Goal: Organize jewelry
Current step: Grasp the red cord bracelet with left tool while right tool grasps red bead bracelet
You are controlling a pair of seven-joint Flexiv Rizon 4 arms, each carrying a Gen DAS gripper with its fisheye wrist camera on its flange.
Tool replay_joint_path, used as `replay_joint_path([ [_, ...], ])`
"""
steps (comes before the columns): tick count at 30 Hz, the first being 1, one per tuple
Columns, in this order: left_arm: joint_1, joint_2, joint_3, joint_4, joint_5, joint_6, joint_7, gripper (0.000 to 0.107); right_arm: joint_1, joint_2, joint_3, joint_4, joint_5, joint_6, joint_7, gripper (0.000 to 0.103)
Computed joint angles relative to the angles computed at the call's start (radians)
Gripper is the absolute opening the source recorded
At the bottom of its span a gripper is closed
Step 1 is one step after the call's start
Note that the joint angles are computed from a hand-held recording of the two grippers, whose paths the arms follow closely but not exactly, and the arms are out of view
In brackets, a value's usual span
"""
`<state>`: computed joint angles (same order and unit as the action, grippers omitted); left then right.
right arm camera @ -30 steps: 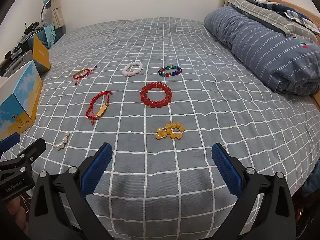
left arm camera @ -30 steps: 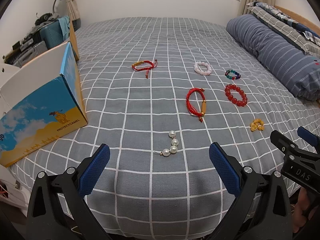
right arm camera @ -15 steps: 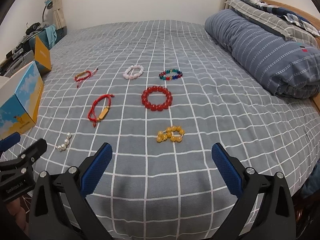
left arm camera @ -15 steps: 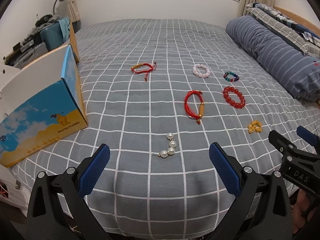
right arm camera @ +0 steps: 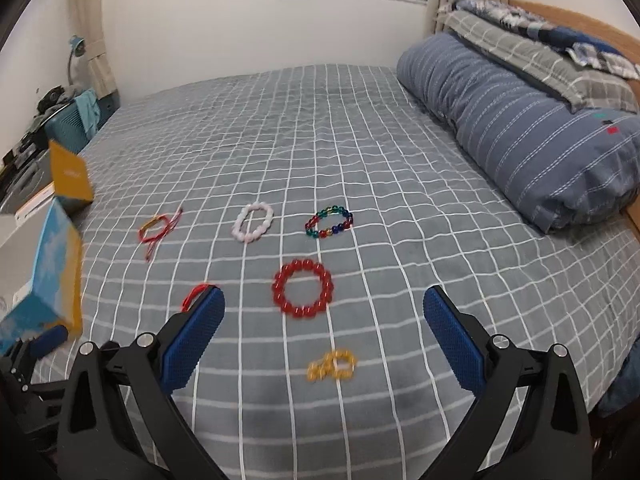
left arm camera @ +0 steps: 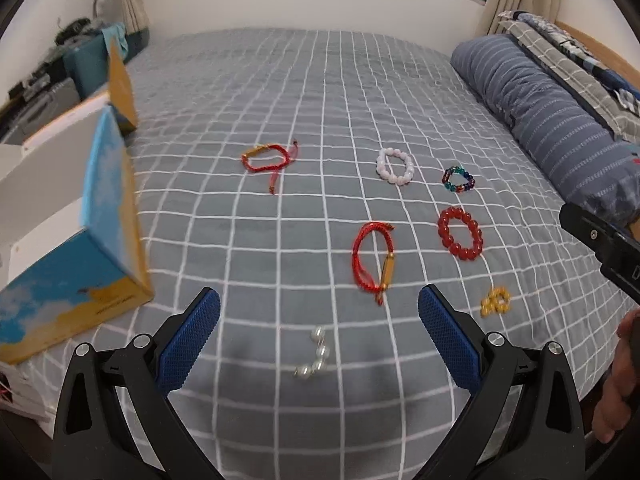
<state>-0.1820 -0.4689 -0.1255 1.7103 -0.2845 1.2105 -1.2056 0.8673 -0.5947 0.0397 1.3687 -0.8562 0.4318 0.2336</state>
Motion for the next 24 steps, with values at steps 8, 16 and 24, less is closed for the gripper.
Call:
replay_joint_path([
  [8, -0.045, -0.166, 0.044, -0.254, 0.078, -0.157, -0.042, 0.097, -0.076, -0.086, 0.001, -0.063, 0.128, 0.026, -0.126, 0.083],
  [16, -0.062, -0.289, 0.029, -0.400, 0.113, -0.259, 0.004, 0.097, -0.113, -0.151, -0.008, -0.096, 0.216, 0.061, -0.215, 0.067],
  [24, -0.078, -0.328, 0.026, -0.444, 0.125, -0.299, 0.047, 0.097, -0.115, -0.194, -0.018, -0.139, 0.282, 0.056, -0.276, 0.054],
])
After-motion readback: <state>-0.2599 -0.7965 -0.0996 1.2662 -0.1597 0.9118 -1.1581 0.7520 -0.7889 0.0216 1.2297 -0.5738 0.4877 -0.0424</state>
